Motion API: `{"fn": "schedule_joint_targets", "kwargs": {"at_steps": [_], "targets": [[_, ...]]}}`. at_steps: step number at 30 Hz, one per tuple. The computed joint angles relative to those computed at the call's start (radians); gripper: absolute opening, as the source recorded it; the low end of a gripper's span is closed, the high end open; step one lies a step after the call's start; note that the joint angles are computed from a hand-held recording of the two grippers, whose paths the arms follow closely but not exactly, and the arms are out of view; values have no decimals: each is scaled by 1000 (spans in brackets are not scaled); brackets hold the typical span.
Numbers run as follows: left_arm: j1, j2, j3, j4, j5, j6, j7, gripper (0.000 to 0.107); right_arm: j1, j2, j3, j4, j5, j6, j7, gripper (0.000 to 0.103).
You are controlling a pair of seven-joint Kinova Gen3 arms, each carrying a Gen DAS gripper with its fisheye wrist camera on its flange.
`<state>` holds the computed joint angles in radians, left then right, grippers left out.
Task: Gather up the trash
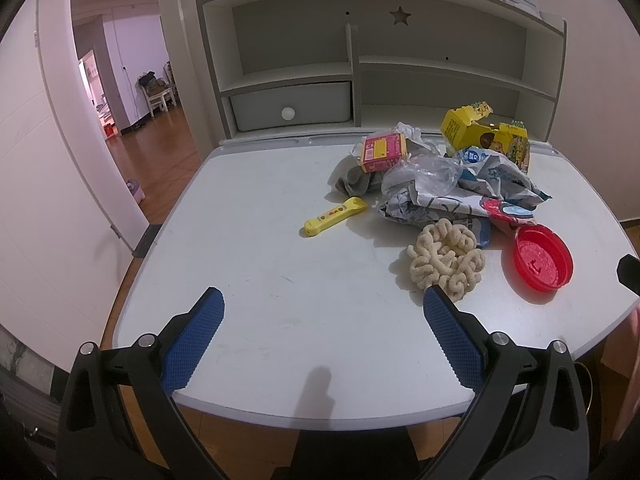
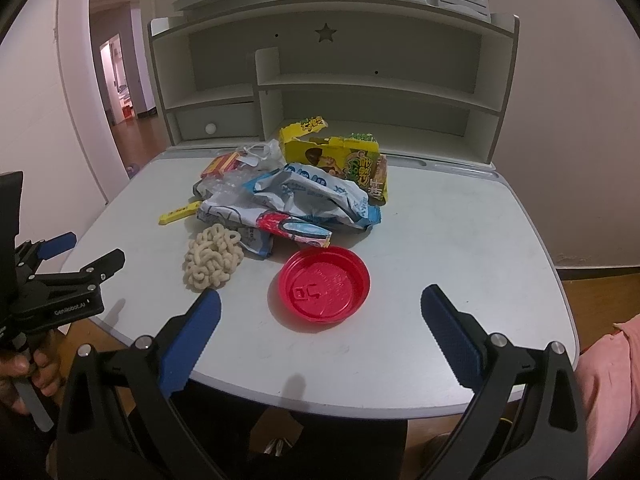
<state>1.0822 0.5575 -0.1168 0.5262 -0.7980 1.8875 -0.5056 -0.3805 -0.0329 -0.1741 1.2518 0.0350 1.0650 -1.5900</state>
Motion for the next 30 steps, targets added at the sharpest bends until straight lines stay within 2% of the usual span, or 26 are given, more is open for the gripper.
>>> {"fn": "schedule_joint_targets", "kwargs": {"at_steps": [14, 19, 30], "targets": [[5, 12, -7, -22, 5, 11, -5, 97, -2, 1, 0, 9, -8, -8, 3, 97], [2, -17, 8, 43, 12, -17, 28, 97, -2, 2, 1, 4, -7, -3, 4, 97], [-14, -37, 33, 78, 11, -28, 42, 97, -1, 2, 1, 6, -11, 0, 6, 97]]}}
